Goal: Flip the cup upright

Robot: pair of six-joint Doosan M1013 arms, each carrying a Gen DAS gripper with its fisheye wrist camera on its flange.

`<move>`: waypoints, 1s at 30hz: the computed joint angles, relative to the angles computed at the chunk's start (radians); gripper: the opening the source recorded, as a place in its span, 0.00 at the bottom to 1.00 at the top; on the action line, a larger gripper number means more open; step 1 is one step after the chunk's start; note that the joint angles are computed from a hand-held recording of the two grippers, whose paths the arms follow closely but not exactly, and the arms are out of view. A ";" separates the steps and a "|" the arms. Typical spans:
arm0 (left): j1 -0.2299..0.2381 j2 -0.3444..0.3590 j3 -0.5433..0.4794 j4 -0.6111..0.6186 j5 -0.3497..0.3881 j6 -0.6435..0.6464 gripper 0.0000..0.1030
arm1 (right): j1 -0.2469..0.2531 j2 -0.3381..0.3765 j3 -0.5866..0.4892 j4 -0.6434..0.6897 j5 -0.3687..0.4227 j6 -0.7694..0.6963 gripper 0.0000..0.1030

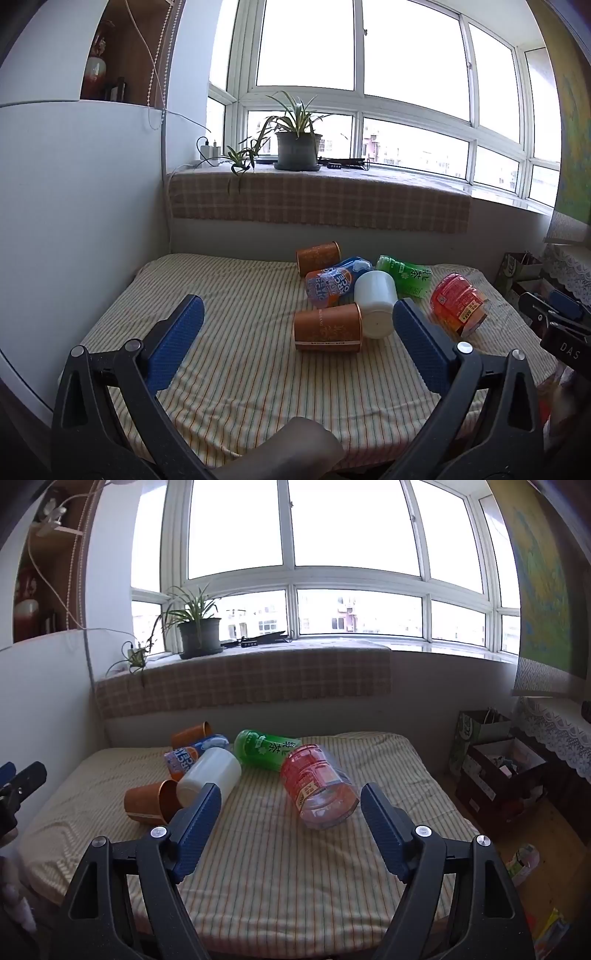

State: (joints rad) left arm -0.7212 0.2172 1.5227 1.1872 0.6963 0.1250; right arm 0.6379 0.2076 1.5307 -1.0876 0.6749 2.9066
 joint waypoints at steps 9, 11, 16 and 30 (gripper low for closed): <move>-0.001 -0.001 0.004 0.020 -0.005 -0.019 1.00 | 0.002 0.000 -0.005 0.003 0.013 -0.009 0.76; -0.001 -0.001 0.004 0.020 -0.003 -0.019 1.00 | -0.003 -0.004 0.003 -0.001 0.003 0.001 0.76; -0.002 0.002 0.000 0.017 -0.002 -0.015 1.00 | -0.004 0.000 -0.001 0.000 0.001 0.006 0.76; -0.005 0.011 -0.011 0.008 -0.004 -0.009 1.00 | -0.002 -0.004 0.009 -0.008 -0.001 0.021 0.76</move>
State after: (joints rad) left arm -0.7257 0.2282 1.5117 1.1956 0.6923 0.1162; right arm 0.6355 0.2032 1.5401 -1.0954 0.6739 2.9275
